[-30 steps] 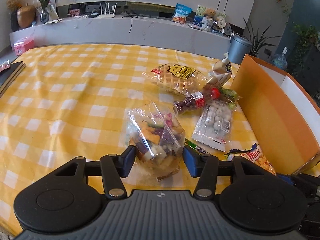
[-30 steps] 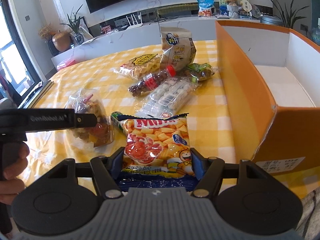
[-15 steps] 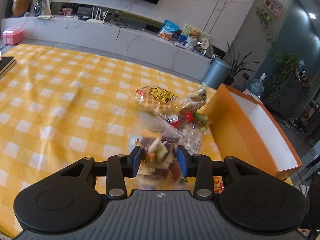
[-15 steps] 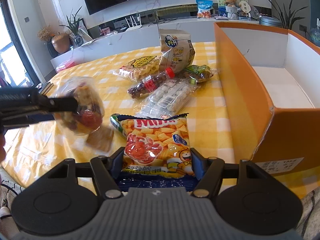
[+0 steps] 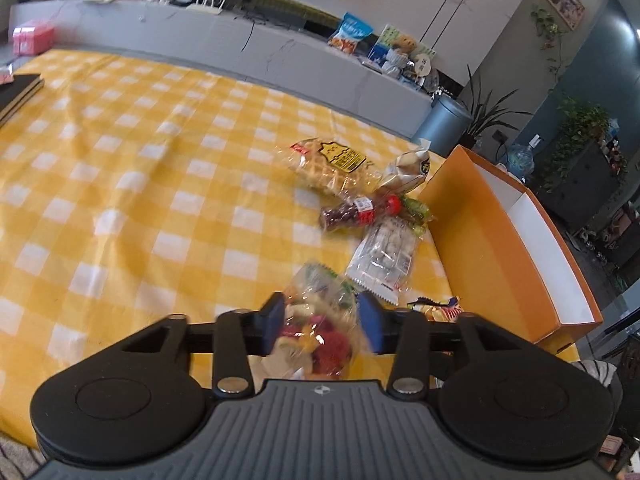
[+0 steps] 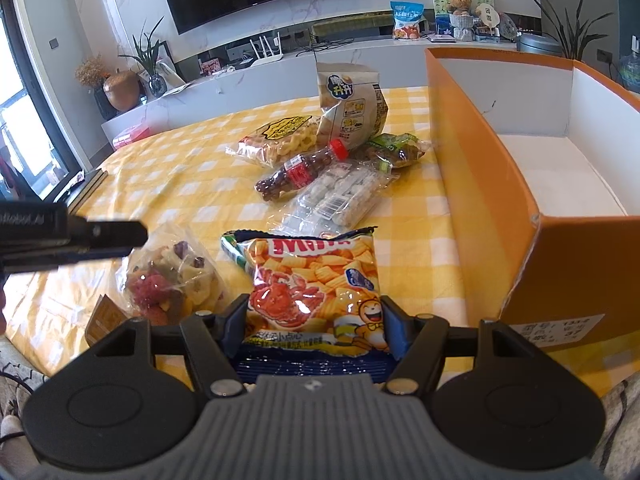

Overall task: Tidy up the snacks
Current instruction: 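Lift the fruit bag with the left gripper and carry it into the orange box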

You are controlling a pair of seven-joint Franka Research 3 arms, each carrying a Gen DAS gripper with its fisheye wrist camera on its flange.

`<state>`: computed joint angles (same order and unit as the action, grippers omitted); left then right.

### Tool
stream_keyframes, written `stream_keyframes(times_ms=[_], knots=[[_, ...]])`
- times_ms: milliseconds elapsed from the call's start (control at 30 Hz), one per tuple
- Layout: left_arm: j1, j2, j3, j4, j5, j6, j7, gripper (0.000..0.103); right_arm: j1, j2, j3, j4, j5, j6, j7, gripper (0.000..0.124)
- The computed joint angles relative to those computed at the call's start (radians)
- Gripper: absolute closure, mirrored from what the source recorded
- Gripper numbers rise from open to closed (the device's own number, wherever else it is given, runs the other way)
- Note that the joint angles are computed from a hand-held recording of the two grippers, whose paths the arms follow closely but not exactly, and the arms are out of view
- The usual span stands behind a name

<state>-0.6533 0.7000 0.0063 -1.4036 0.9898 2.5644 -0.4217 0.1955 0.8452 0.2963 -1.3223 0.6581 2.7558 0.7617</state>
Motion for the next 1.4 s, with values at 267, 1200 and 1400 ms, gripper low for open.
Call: stream_keyframes(times_ms=[267,1200,1400], knots=[[0.024,0.08,-0.075,0.152,-0.179,-0.19,0.364,0.013,0.022,0.01,-0.021,0.016,-0.039,-0.009,0.016,0.058],[-0.121,0.106,0.053,0.217,-0.03,-0.32,0.172,0.033,-0.026,-0.01,0.047,-0.036,0.009,0.061,-0.055,0.058],[-0.127,0.113,0.037,0.283,0.04,-0.359,0.184,0.033,-0.054,-0.012,0.088,-0.043,0.059,0.065,-0.137,0.059]])
